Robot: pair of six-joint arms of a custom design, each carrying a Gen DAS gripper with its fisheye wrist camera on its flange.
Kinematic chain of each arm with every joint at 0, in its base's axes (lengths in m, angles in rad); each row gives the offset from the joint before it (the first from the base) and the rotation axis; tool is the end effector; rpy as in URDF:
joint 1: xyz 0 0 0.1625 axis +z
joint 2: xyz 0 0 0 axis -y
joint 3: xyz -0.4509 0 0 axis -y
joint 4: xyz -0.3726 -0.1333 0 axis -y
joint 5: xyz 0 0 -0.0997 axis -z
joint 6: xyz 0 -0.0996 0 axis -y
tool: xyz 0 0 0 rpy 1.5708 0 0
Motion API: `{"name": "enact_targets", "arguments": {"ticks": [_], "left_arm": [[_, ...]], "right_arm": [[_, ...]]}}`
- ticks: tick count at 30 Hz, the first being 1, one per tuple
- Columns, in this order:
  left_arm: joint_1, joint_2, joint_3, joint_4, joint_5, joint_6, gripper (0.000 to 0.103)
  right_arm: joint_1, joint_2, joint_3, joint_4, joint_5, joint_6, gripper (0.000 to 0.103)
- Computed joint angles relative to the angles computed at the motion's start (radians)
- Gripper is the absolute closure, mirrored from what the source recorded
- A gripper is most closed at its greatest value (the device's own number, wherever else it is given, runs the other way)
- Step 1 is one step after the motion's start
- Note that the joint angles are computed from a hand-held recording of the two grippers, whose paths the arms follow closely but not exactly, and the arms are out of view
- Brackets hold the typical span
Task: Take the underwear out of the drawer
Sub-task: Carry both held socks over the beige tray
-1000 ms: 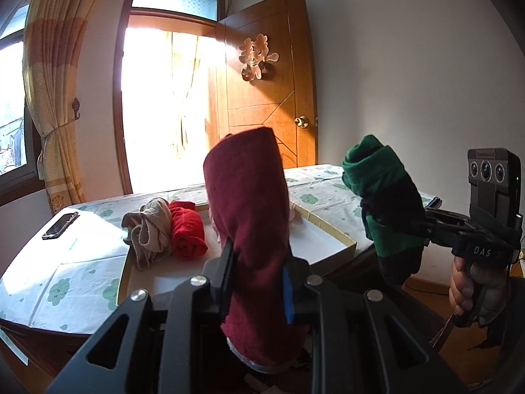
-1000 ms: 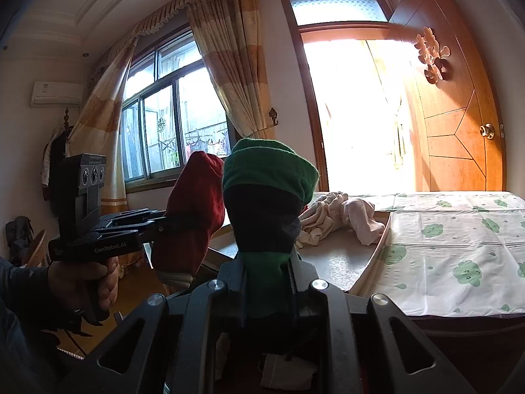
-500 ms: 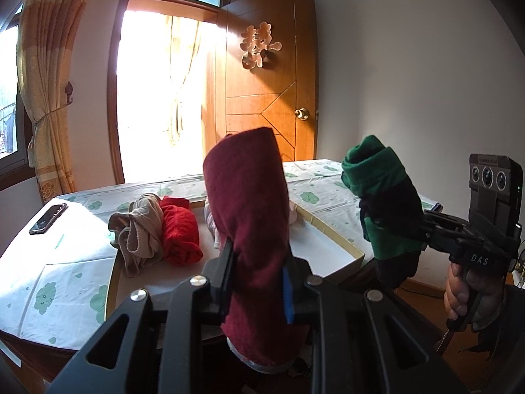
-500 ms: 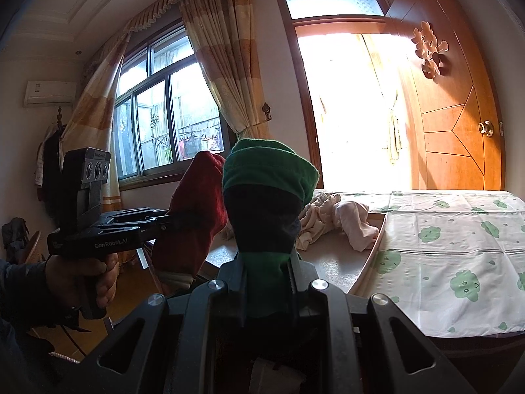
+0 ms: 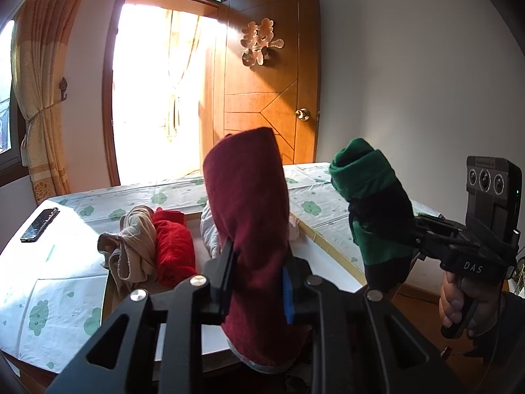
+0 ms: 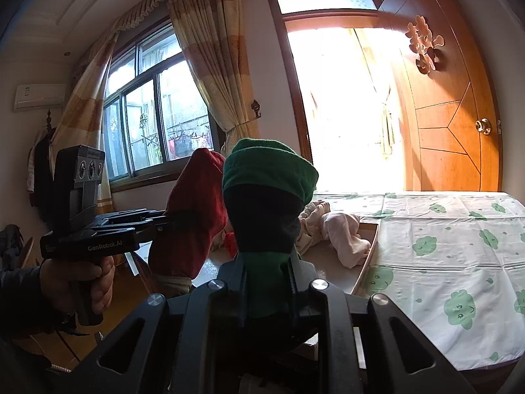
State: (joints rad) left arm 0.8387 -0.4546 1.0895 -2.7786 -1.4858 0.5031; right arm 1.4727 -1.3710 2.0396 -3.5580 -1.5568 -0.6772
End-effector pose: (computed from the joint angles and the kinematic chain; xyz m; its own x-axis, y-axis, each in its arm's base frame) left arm -0.4578 -0.7215 0.1102 -0.4054 0.8549 -0.3239 0.8642 0.2430 -0.4405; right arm 0.0848 -0.5140 0.4452 -0.7919 -0.0898 0.6041 -0.6053 0.2464 -0.7569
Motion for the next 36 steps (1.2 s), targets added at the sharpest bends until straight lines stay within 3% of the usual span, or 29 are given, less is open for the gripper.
{"name": "enact_targets", "arguments": {"ticks": [36], "left_arm": [[-0.017,0.130,-0.266,0.264,0.094,-0.072,0.081]], "right_arm": [[0.028,0.057,-0.180,0.177,-0.136,0.077,0.082]]}}
